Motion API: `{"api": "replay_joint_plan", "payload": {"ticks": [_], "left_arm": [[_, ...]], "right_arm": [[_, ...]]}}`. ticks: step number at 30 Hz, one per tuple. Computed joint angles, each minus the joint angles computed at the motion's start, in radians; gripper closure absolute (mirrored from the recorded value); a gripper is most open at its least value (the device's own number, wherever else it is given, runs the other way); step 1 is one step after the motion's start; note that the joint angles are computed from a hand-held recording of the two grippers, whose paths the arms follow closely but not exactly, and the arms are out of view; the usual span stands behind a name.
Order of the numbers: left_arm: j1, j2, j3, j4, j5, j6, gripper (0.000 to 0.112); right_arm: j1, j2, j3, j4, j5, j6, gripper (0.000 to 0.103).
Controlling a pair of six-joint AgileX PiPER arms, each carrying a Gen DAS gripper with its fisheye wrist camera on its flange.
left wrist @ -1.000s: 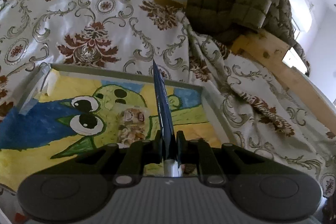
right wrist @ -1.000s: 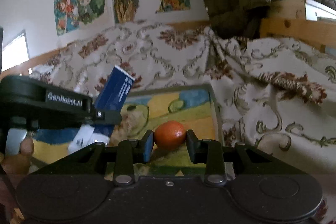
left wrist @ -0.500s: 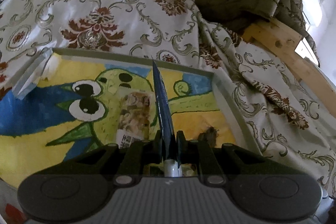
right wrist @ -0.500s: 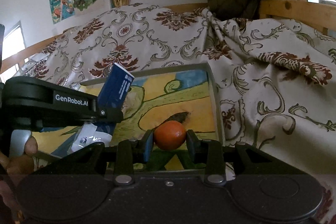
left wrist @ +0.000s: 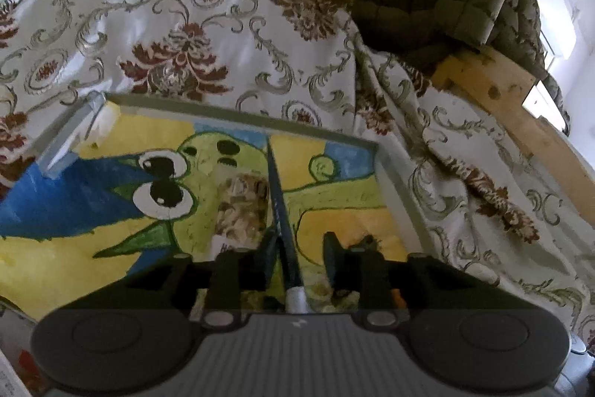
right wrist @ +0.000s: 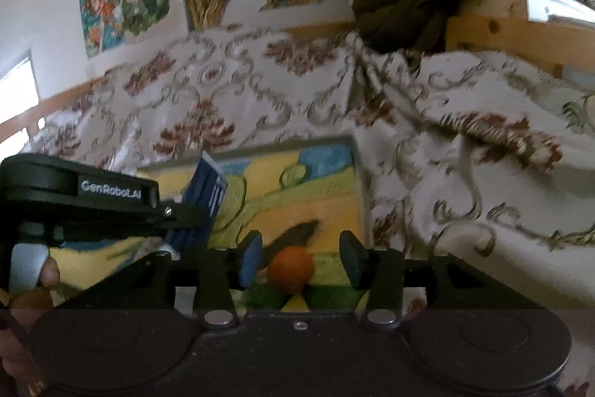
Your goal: Organize snacks
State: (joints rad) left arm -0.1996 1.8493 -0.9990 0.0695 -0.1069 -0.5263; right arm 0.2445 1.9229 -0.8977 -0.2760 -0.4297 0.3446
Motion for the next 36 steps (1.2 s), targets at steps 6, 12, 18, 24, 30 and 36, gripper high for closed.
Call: {"api": "replay_joint_plan", "payload": {"ticks": [6, 12, 18, 24, 30, 36], "left_arm": [[-0.013, -0.098, 0.063, -0.329, -0.027, 0.318, 0.042], [-0.041, -0.215, 0.145, -0.695, -0.066, 0.663, 0.021], [-0.083, -0.361, 0.229, -0.997, -0.12, 0.944, 0.01], [-0.219, -0.528, 0.349, -1.367, -0.319, 1.266, 0.01], [-0.426, -0.702, 0.484, -1.582, -0.586, 1.448, 0.009], [-0.706, -0.877, 0.595, -1.749, -0.891, 1.546, 0.009]], "right_arm": [[-0.016, -0.077, 0.049, 0.013, -0.039, -0.007, 0.03], [-0.039, -0.166, 0.092, -0.027, -0.044, 0.057, 0.021], [-0.07, -0.287, 0.179, -0.084, -0.063, 0.118, 0.005], [-0.105, -0.43, 0.294, -0.123, -0.106, 0.172, 0.001], [-0.081, -0.567, 0.412, -0.082, -0.134, 0.16, 0.001], [0.058, -0.736, 0.543, 0.184, -0.102, -0.063, 0.001]]}}
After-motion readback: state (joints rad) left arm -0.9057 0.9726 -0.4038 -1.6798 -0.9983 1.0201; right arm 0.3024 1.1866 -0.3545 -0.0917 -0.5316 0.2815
